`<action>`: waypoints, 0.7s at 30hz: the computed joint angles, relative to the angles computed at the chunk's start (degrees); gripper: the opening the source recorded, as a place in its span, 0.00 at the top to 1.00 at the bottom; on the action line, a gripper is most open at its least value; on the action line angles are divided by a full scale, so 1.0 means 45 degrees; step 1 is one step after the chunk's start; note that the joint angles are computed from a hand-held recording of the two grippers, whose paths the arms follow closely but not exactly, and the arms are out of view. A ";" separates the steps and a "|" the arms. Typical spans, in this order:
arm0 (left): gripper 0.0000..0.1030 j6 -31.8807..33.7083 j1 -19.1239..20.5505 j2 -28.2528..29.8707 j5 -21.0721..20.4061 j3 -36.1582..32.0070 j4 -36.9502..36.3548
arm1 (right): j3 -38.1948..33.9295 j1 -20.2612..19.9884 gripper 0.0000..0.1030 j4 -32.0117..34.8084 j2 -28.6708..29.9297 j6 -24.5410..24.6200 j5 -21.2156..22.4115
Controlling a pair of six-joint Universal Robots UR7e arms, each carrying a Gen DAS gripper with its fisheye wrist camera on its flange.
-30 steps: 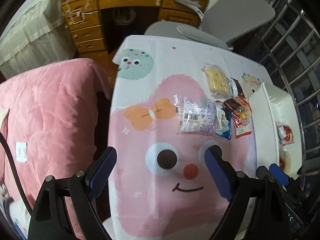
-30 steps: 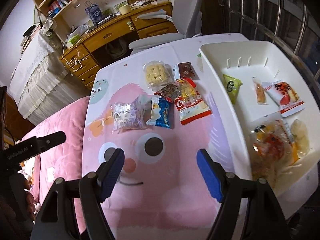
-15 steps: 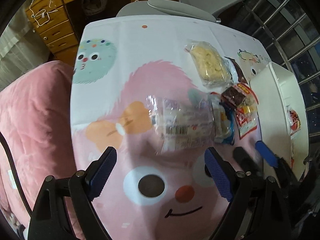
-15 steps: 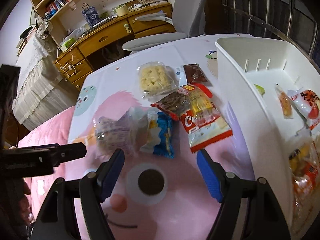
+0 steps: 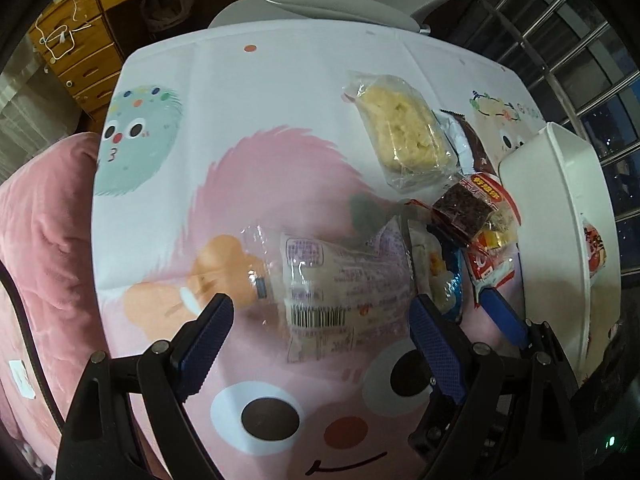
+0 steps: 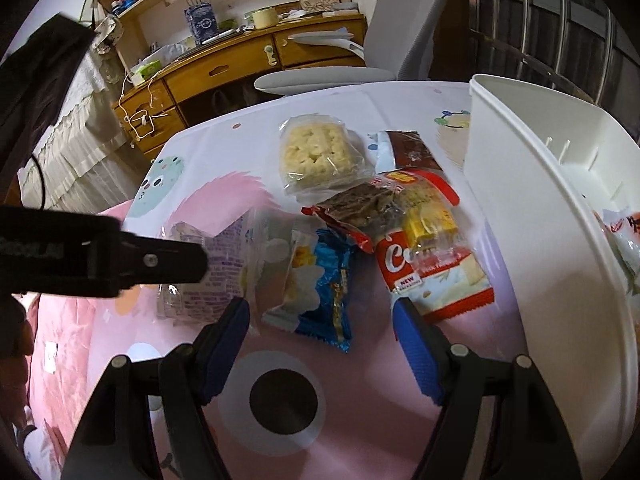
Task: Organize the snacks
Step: 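Grasp the clear barcode-labelled bag with left tool while right tool grasps the blue packet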
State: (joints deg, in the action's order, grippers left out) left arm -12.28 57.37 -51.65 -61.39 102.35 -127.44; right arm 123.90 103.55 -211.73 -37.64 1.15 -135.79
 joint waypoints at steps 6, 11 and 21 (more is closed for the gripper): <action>0.14 -0.0067 0.0095 0.0521 -0.0133 -0.0441 0.0351 | -0.0103 -0.0115 0.39 -0.0588 0.0227 -0.0932 0.0215; 0.20 0.0050 0.0128 0.0825 -0.0414 -0.0730 0.0456 | -0.0162 -0.0213 0.46 -0.0525 0.0258 -0.1206 0.0440; 0.33 0.0461 0.0021 0.1349 -0.0795 -0.1107 0.0482 | -0.0184 -0.0283 0.58 0.0106 0.0068 -0.1256 0.0643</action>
State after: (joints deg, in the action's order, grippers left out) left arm -10.20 57.47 -45.58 -64.97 97.37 -125.27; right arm 123.08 102.28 -211.25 -37.33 -4.50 -132.90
